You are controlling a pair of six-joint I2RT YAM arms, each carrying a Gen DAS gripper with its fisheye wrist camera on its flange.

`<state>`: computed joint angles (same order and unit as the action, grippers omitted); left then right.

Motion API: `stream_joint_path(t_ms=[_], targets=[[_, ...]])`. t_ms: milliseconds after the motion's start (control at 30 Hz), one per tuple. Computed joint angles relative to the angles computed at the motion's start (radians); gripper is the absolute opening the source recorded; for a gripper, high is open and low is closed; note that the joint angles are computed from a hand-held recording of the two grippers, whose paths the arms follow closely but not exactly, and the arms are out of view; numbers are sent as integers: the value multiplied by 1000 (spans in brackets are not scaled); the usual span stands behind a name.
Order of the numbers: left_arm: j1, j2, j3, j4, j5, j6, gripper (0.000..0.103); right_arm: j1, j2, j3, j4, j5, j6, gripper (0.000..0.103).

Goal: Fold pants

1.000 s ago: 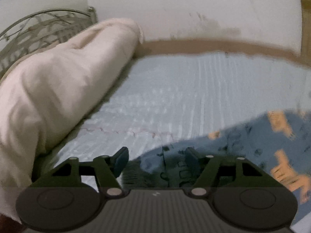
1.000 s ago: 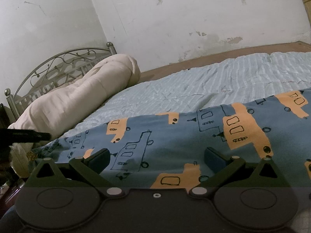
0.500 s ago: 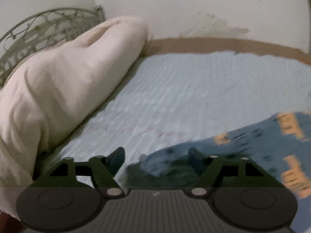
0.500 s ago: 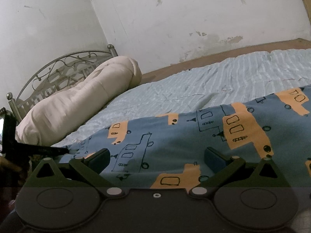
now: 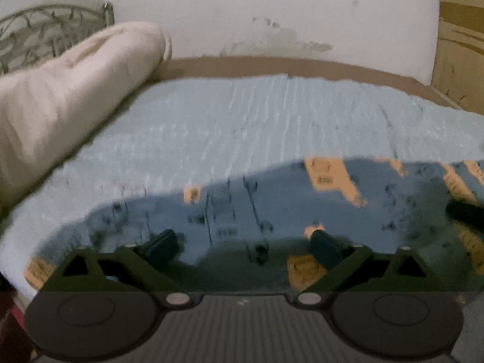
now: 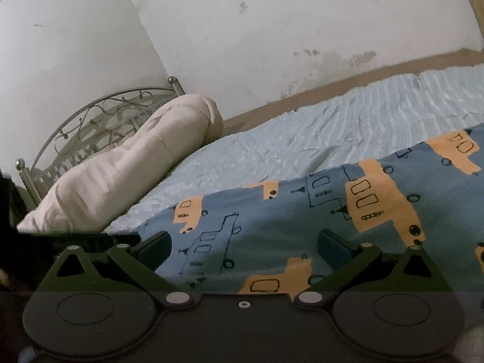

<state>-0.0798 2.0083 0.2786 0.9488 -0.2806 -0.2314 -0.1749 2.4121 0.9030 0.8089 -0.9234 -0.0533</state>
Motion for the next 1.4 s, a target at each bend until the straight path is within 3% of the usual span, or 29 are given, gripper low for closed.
stream_joint_path(t_ms=[167, 233, 267, 333, 433, 500, 600, 700, 900, 1000, 1200, 1400], targets=[[-34, 184, -33, 262, -56, 14, 101, 45, -125, 71, -257, 54, -88, 102], [-48, 239, -42, 342, -71, 14, 102, 93, -159, 147, -402, 96, -182, 95], [-48, 249, -43, 356, -71, 14, 102, 126, -164, 201, -483, 132, -229, 92], [-45, 255, -44, 369, -65, 15, 102, 175, -145, 293, -573, 167, -284, 71], [-42, 244, -49, 365, -55, 15, 102, 248, -74, 461, -692, 222, -346, 51], [-37, 247, -51, 373, -46, 18, 102, 288, -4, 610, -827, 256, -400, 43], [-32, 262, -52, 398, -38, 24, 102, 327, 79, 798, -1050, 283, -506, 40], [-25, 272, -49, 407, -32, 27, 102, 346, 106, 878, -1184, 300, -612, 39], [-23, 274, -45, 403, -31, 28, 102, 348, 116, 905, -1269, 308, -692, 37], [-14, 235, -52, 367, -16, 30, 102, 354, 104, 866, -1227, 311, -704, 3], [13, 141, -60, 265, 23, 20, 102, 369, 7, 685, -932, 347, -646, 2], [-10, 140, -51, 242, -8, 25, 102, 405, 73, 734, -879, 429, -627, 3]])
